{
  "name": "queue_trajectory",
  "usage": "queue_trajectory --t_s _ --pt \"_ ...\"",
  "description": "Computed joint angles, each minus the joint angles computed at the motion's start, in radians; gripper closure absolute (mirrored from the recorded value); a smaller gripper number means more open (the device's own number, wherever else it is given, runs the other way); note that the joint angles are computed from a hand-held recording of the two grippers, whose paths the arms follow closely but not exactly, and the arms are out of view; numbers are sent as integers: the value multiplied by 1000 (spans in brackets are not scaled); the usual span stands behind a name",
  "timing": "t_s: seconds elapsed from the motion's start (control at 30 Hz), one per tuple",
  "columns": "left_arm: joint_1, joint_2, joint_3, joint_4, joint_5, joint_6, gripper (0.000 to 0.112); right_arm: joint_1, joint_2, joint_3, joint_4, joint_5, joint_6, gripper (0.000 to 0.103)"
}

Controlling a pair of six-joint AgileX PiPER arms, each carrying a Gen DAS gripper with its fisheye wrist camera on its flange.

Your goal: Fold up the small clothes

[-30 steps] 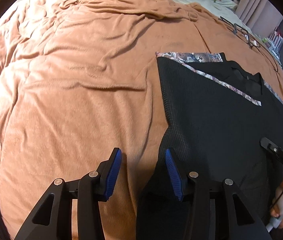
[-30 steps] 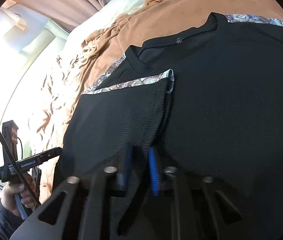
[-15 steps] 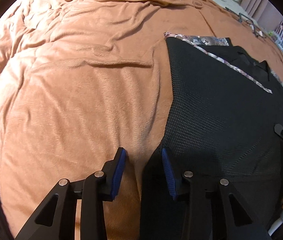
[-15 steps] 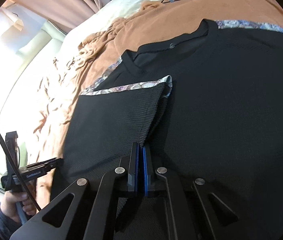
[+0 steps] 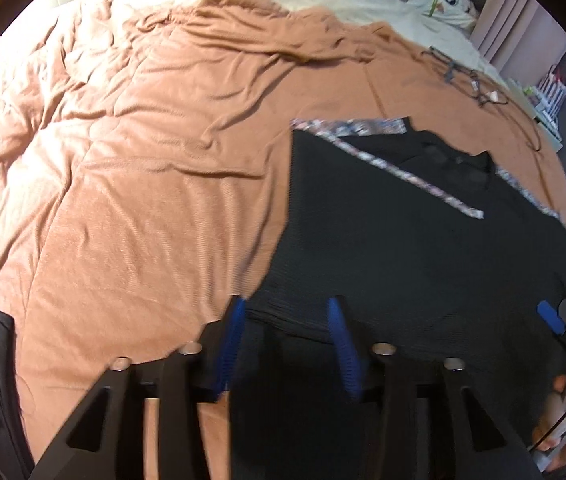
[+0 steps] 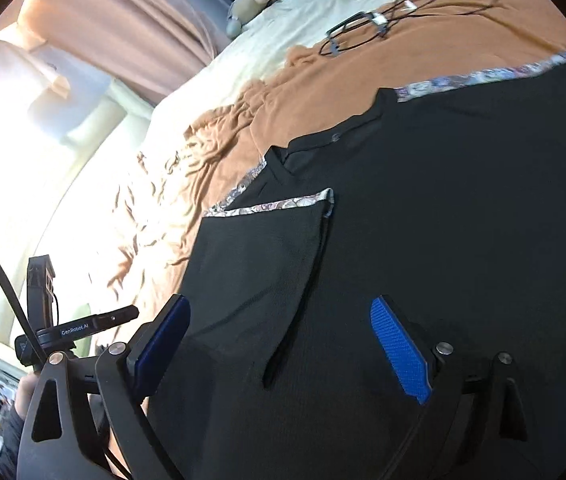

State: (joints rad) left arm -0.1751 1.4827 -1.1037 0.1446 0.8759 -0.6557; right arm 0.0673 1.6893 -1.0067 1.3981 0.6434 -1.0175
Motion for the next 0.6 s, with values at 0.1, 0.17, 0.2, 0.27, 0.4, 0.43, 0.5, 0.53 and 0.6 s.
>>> queue_trajectory --t_s 0.1,0.17,0.2,0.27,0.4,0.43,0.5,0.53,0.6 --pt "-86 10 -68 60 43 -94 33 -89 -58 66 26 55 -37 12" --pt "-117 17 -98 67 58 -112 26 -141 -110 108 18 60 -48 12" --pt "-139 17 -113 75 70 -125 25 -175 -139 128 7 62 -50 12" --pt "-186 25 -148 90 92 -148 24 -235 -210 187 2 64 -60 12" --pt "-255 54 -215 104 115 -189 17 -328 -320 263 -26 -9 -75 12" --pt "-272 65 -236 108 116 -203 14 -363 -334 275 -24 4 -86 12" --pt "-304 88 -272 118 110 -234 13 -436 -340 287 -4 69 -112 12" --pt "-321 110 -299 118 111 -248 13 -476 -341 292 8 96 -126 12" --pt "-348 149 -349 116 117 -262 13 -522 -347 303 16 105 -137 12"
